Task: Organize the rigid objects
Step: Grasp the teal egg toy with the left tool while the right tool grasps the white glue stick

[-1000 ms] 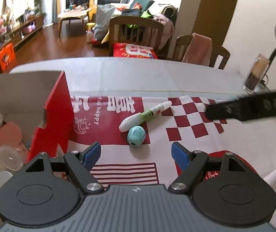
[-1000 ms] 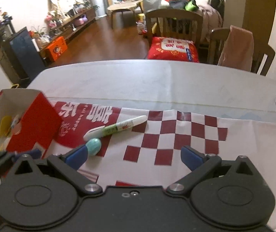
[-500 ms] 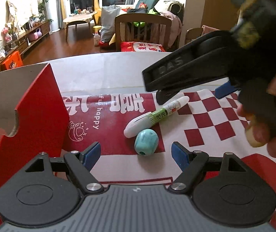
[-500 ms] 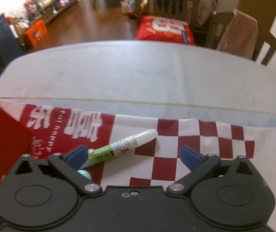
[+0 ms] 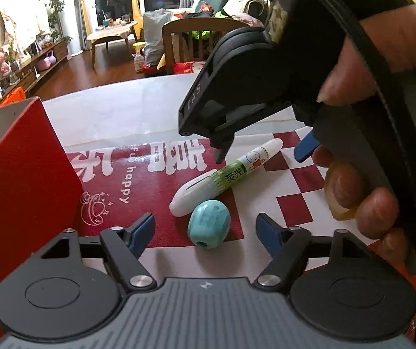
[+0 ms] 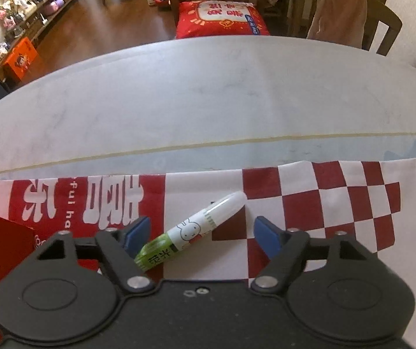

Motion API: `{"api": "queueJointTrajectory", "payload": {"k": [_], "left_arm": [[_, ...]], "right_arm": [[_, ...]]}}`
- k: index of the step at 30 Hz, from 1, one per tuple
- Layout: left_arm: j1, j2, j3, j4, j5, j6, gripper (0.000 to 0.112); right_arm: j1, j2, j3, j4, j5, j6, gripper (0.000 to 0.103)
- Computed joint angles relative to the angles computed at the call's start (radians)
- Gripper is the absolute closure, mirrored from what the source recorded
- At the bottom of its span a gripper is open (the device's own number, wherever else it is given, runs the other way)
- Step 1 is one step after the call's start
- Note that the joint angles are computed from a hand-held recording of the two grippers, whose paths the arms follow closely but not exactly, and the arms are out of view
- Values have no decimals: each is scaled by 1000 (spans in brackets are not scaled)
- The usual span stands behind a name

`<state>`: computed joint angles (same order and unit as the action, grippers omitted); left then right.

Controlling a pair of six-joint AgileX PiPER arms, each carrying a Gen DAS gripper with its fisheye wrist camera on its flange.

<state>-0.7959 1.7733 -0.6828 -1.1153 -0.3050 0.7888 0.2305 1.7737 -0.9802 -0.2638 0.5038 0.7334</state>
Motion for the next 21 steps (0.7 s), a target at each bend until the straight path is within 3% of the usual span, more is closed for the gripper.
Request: {"api": "queueJointTrajectory", "payload": {"k": [6, 15, 21], "left_arm": [[28, 21, -10, 68, 27, -45, 57], [21, 19, -9, 85, 29, -32, 82], [11, -25, 43, 178, 56, -113, 82]], "right_arm": [[18, 22, -29, 12, 26, -41, 39], [30, 10, -18, 4, -2, -51, 67], [7, -39, 54, 70, -63, -182, 84]]}}
